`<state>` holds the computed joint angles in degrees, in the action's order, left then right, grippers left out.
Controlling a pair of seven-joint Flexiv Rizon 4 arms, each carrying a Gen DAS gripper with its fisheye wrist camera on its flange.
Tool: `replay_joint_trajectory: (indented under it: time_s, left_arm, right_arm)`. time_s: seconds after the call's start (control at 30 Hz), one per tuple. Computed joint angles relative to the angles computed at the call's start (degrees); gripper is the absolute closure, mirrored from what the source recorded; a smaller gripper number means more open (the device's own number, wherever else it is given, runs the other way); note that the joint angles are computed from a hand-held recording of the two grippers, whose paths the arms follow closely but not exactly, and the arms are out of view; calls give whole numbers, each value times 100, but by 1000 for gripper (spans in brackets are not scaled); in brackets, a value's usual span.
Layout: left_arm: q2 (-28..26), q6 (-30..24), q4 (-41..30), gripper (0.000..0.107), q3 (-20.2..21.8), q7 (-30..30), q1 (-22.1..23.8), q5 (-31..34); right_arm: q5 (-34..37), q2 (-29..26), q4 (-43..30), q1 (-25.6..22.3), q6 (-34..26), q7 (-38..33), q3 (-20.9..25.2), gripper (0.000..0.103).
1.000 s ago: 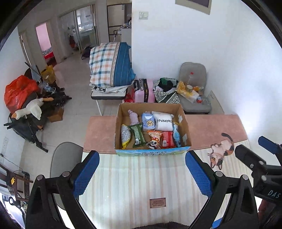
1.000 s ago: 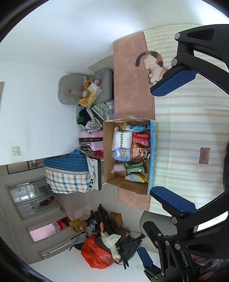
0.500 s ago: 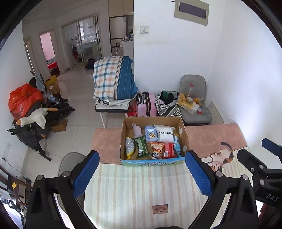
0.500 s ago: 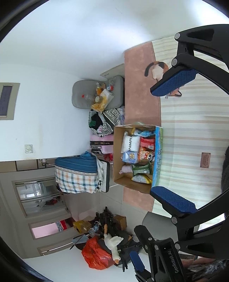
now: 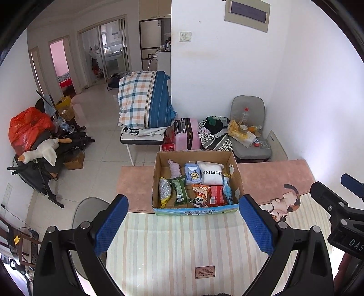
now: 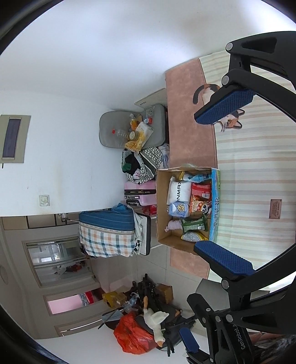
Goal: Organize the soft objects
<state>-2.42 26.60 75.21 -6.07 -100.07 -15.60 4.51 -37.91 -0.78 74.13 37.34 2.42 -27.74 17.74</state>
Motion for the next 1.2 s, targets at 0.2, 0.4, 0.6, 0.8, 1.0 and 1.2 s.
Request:
replay_joint_trajectory:
  time_s: [0.2, 0.4, 0.6, 0.8, 1.0, 1.2]
  left_arm:
    - [-10, 5, -5, 7, 0, 35, 5, -12]
    - [-33, 25, -33, 7, -2, 8, -6, 22]
    - [-50, 48, -33, 7, 0, 31, -13, 4]
    - [-57, 21, -50, 7, 1, 21, -20, 18]
    - [-33, 41, -3, 7, -1, 27, -23, 0]
    - [24, 88, 72, 7, 9, 51, -20, 1]
  right_arm:
    - [-31, 16, 45, -15, -10, 95, -5, 0]
    - [-21, 10, 54, -33, -27, 119, -2, 0]
    - [-62, -5, 58, -18, -24, 74, -5, 0]
    - [-10, -15, 32, 5, -27, 92, -1, 0]
    - [-18, -26, 47, 19, -38, 90, -3, 0]
    - [-43, -37, 26, 51, -84, 97, 9, 0]
